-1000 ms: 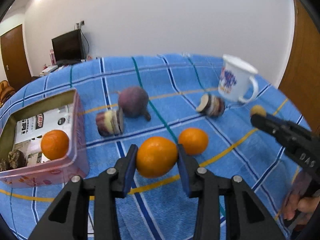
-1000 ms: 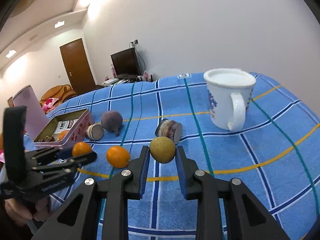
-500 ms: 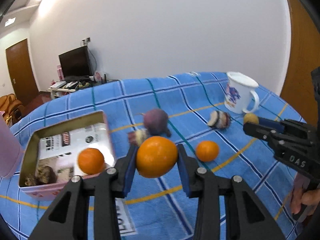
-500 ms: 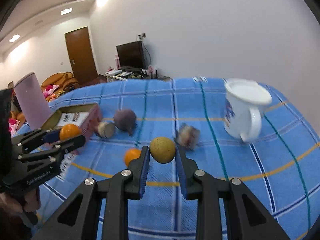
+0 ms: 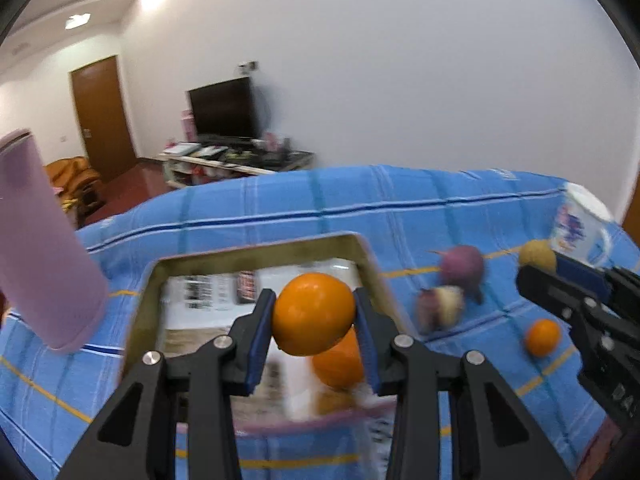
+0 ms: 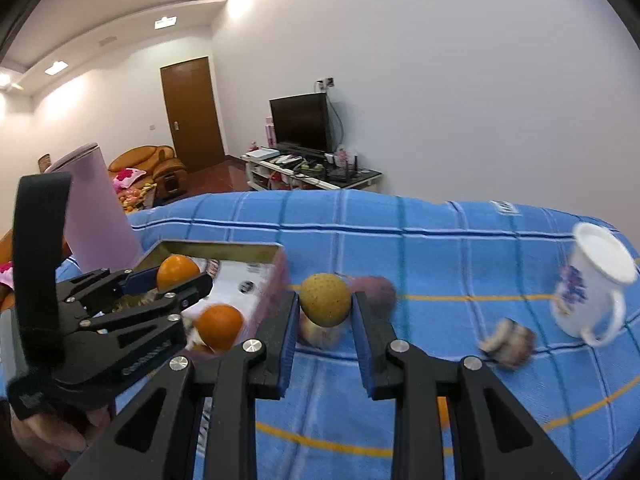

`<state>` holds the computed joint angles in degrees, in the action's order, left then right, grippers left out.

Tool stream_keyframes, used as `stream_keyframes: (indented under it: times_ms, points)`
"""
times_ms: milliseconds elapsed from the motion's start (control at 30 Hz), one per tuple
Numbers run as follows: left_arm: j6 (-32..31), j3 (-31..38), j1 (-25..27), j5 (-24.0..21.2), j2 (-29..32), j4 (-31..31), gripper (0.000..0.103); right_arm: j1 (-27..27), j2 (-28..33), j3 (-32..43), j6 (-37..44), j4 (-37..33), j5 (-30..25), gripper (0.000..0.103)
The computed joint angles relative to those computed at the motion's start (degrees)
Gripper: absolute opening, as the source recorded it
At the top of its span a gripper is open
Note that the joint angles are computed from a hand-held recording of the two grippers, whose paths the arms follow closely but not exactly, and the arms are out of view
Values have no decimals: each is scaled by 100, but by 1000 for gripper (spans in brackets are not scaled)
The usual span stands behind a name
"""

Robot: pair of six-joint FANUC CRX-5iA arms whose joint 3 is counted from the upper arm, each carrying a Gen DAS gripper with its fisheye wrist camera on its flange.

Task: Organize fruits
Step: 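Carry both fruits over the pink tin and open both grippers inside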

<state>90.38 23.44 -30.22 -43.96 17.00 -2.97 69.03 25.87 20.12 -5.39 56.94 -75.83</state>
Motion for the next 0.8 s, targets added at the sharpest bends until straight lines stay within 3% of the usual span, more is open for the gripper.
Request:
stream_keyframes:
  times_ms: [133, 300, 567, 800]
  points:
    - [358, 116, 135, -42, 79, -181, 41, -164, 395, 537, 93, 19, 206, 28]
    - [1006, 390, 213, -235, 186, -836, 41, -331, 991, 1334, 291, 31, 301, 28]
    - [1213, 660, 233, -582, 398, -1168, 41, -500, 1870, 2737, 885, -288, 72, 28]
    - [1218, 881, 216, -886, 606, -1254, 41, -532, 1959, 2760, 1073, -380, 87, 28]
